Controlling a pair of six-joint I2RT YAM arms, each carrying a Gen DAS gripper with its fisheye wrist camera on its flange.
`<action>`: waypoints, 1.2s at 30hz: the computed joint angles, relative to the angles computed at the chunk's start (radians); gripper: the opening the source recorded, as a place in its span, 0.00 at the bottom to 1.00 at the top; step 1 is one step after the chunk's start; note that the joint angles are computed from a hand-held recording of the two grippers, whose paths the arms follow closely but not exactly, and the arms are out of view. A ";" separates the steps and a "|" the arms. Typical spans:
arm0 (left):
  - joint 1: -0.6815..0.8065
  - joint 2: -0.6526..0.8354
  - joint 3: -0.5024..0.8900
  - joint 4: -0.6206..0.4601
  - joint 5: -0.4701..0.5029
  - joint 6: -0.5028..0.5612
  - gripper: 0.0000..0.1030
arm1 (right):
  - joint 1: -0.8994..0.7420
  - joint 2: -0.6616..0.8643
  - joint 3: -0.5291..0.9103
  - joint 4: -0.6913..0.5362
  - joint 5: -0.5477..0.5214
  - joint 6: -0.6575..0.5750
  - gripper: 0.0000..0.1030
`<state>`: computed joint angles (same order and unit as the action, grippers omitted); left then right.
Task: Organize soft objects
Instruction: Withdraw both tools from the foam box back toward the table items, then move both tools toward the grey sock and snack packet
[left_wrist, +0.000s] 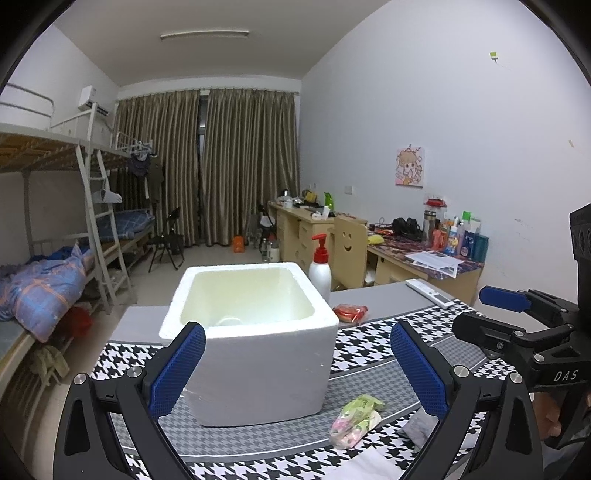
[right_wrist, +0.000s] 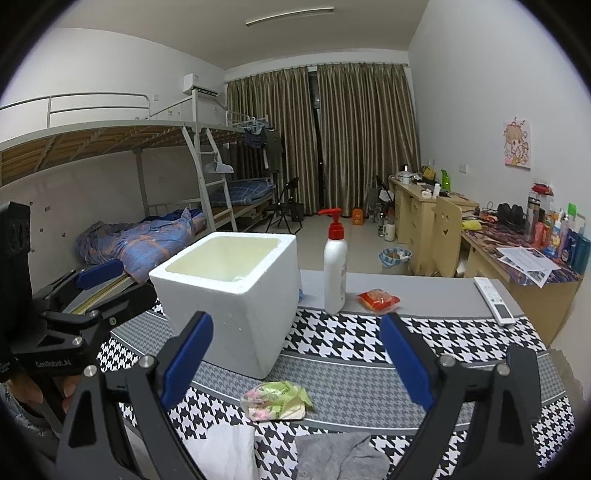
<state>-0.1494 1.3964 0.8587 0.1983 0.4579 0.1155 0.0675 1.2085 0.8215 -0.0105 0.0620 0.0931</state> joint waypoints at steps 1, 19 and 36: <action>0.000 0.003 0.001 0.001 0.001 0.002 0.98 | -0.002 -0.001 -0.002 0.000 0.000 0.001 0.92; -0.054 0.041 -0.012 -0.021 -0.013 0.039 0.98 | -0.044 -0.041 -0.082 0.006 -0.004 0.030 0.92; -0.096 0.103 0.018 -0.071 -0.012 0.064 0.98 | -0.071 -0.073 -0.143 -0.001 0.012 0.028 0.92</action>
<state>-0.2452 1.4991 0.8763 0.1270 0.4455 0.1797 -0.0040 1.1352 0.6786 -0.0119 0.0736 0.1212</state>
